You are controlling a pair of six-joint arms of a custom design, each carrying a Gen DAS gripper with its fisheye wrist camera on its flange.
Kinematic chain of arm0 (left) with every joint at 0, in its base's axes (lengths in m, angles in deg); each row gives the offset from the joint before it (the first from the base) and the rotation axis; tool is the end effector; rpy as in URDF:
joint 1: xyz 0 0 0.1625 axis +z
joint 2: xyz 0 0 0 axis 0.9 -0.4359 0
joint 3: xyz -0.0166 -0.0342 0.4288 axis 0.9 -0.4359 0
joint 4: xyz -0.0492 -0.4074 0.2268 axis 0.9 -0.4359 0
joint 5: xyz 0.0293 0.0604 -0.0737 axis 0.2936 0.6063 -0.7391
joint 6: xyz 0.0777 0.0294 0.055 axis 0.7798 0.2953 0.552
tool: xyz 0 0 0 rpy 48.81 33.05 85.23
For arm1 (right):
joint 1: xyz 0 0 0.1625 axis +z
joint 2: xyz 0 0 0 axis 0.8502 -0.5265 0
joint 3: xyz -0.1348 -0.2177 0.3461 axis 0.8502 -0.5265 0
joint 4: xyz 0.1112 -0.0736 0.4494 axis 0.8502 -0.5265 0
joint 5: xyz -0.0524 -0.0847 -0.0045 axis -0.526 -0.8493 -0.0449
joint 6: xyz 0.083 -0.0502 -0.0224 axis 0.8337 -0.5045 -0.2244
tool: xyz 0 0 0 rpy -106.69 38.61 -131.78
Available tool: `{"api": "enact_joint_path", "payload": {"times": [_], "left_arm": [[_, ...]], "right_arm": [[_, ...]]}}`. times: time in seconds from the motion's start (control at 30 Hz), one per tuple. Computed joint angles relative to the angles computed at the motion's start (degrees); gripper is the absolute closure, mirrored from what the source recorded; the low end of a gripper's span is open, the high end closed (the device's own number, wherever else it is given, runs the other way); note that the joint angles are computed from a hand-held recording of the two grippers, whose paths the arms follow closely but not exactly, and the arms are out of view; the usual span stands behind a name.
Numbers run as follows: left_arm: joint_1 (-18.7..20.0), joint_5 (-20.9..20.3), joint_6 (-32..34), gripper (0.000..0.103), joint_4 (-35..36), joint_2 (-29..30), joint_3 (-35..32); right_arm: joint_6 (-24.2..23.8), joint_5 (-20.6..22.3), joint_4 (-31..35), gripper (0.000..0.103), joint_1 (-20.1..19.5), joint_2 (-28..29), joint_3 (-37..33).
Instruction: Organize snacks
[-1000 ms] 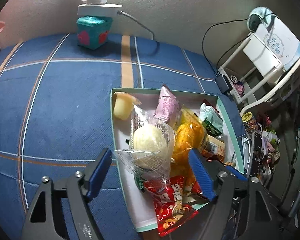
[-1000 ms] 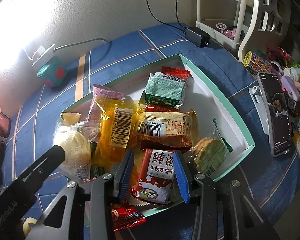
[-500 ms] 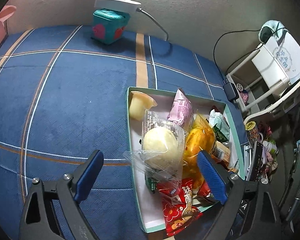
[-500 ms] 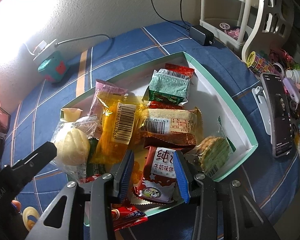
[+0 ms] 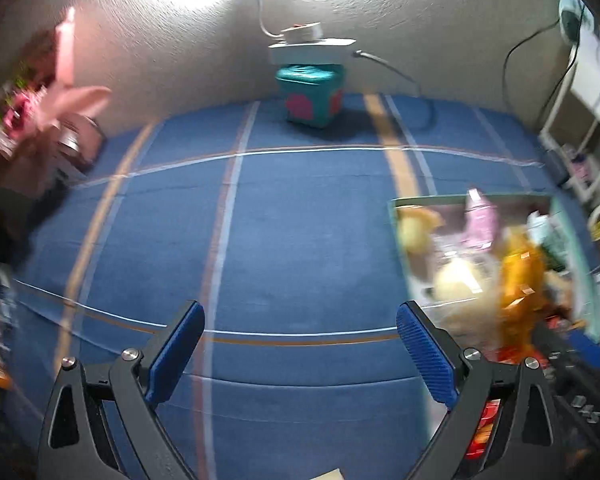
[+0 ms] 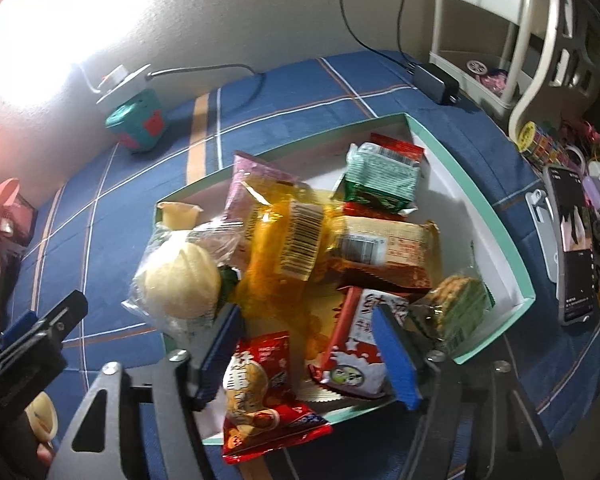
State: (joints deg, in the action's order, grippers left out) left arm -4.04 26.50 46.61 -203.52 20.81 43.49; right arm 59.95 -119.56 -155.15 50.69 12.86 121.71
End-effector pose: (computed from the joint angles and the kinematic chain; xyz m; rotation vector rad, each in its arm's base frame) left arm -0.1399 -0.6868 0.2632 0.0741 2.1345 -0.6686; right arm 0.3093 -0.6989 0.0858 0.1002 -2.4261 0.5868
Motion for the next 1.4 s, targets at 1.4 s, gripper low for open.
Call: {"api": "enact_joint_path", "payload": {"times": [1.4], "left_arm": [[-2.0,-0.7,-17.5,0.006,23.2,-14.6,10.0]], "right_arm": [[0.8,0.5,-2.8,0.000,4.7,-3.7,10.4]]}}
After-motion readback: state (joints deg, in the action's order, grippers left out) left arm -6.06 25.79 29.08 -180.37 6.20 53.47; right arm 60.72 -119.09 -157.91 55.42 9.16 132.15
